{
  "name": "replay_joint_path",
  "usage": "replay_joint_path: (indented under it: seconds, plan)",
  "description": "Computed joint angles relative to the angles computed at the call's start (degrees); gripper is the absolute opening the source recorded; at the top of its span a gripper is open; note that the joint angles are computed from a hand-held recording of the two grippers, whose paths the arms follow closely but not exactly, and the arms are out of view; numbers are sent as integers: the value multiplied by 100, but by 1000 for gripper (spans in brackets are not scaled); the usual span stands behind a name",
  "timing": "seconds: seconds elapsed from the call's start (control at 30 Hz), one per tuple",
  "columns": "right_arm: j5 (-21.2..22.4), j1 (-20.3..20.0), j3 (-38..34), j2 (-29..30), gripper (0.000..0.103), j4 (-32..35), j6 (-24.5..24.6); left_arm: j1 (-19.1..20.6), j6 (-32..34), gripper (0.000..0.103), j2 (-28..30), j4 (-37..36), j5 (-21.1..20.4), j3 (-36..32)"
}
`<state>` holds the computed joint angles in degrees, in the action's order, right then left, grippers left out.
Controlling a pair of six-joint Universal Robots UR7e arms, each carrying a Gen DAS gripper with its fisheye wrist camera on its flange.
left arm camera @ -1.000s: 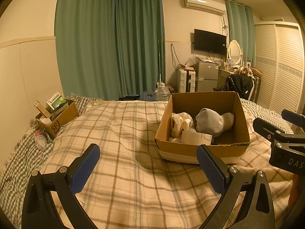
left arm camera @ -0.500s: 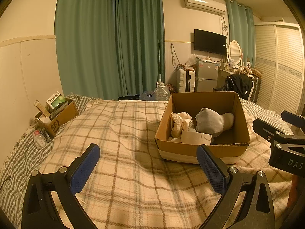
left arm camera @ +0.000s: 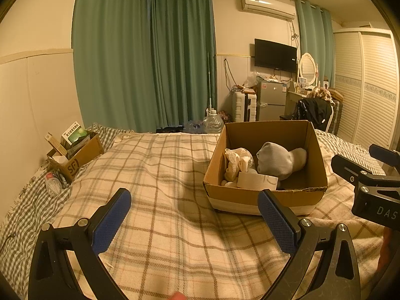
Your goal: Organize objects
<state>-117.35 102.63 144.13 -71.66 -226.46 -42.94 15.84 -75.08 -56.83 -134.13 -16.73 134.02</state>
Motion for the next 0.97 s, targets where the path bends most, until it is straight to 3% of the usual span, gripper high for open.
replay_joint_path:
  seconds: [0.73, 0.87, 0.97]
  plan:
    - [0, -12, 4, 20, 102, -12, -18, 19, 66, 103, 23, -90, -56, 13]
    - [-13, -11, 9, 42, 102, -38, -20, 20, -207, 103, -2, 149, -51, -4]
    - [-2, -21, 17, 46, 102, -45, -19, 1, -798, 103, -79, 816, 14, -79]
